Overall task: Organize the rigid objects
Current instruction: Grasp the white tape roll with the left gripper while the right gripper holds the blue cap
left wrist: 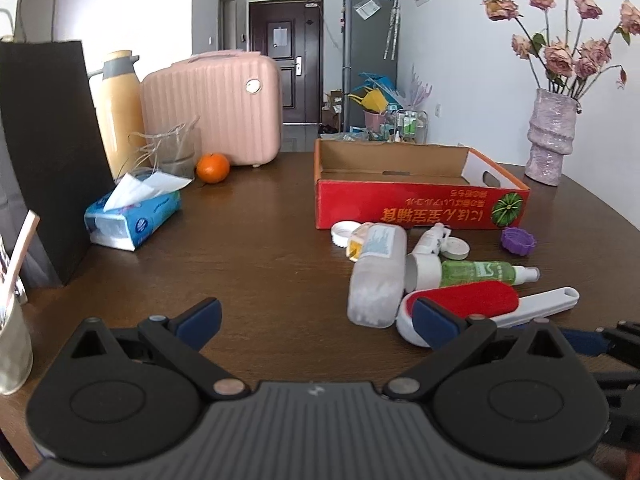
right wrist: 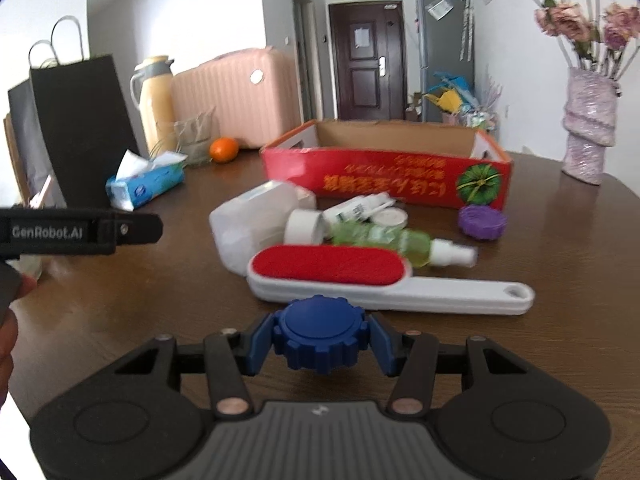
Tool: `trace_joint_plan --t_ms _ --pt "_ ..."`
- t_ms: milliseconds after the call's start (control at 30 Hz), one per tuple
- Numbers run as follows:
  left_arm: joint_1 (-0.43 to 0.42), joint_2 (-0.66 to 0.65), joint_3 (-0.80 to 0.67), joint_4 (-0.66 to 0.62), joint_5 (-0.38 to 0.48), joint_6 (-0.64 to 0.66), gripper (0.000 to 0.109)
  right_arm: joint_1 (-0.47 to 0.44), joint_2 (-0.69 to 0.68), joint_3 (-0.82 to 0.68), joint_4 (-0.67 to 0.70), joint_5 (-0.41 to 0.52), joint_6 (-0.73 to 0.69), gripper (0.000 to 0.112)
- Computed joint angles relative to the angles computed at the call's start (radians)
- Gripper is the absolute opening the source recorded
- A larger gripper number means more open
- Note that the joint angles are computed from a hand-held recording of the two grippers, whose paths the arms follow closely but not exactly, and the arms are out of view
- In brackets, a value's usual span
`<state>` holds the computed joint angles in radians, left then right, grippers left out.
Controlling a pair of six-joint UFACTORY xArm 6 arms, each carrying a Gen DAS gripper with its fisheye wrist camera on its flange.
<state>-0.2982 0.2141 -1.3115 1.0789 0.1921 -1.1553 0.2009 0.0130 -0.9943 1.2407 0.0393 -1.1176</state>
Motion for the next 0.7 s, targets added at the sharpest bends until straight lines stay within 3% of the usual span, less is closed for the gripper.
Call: trace_joint_plan --t_ms 300,700 --pt "-0.052 0.067 -0.107 -0.131 0.055 0.176 0.103 -0.064 0.012 -0.061 0.168 0.005 -0.167 0.051" --pt "-0.134 0.263 -0.372 -0.304 0.133 0.395 0.103 -0.159 0.128 -0.200 0.102 0.040 -0.162 0.051"
